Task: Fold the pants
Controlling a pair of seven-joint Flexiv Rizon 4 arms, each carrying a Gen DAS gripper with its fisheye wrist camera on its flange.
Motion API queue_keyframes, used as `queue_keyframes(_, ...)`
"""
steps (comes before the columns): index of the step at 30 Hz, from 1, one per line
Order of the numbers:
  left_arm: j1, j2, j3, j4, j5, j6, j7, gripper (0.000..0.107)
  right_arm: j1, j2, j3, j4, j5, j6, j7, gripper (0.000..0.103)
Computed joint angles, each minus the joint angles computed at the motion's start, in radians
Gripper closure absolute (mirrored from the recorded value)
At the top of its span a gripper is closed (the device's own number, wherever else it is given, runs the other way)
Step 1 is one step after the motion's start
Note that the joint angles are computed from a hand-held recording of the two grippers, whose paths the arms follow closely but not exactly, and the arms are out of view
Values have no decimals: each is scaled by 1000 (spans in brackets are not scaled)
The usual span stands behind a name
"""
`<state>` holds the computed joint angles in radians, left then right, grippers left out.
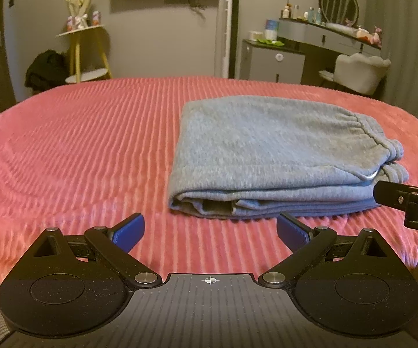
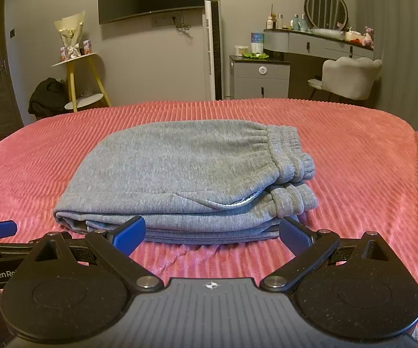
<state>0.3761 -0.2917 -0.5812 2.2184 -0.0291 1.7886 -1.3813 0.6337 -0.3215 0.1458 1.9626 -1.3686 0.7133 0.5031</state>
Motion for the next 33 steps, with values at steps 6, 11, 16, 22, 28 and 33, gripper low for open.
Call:
queue_keyframes(6,2,3,-4,2,-6,-8,4,7,4,-3,1,-4,1,-8,1,4)
queue_keyframes(11,18,1,-24,5,-13,-9,5,7,3,-2,0,-3,0,-5,2,4)
queue_keyframes(16,13,0,-21,4,-19,-12,10,7,4,-2,0,-3,0,-6,1,4)
queue_keyframes(22,10,0,-19,4,-12,-10,15,7,6,-3,1,-4,4,-11,1,4)
queue_keyframes(28,32,-1,-46,8,-21,-13,23,7,8,-3,1,-5,7,-15,-1,4)
queue_keyframes(33,47,-4,-59,10,-4,-7,16,7,14,-4,3,-8,14,-25,-7,4)
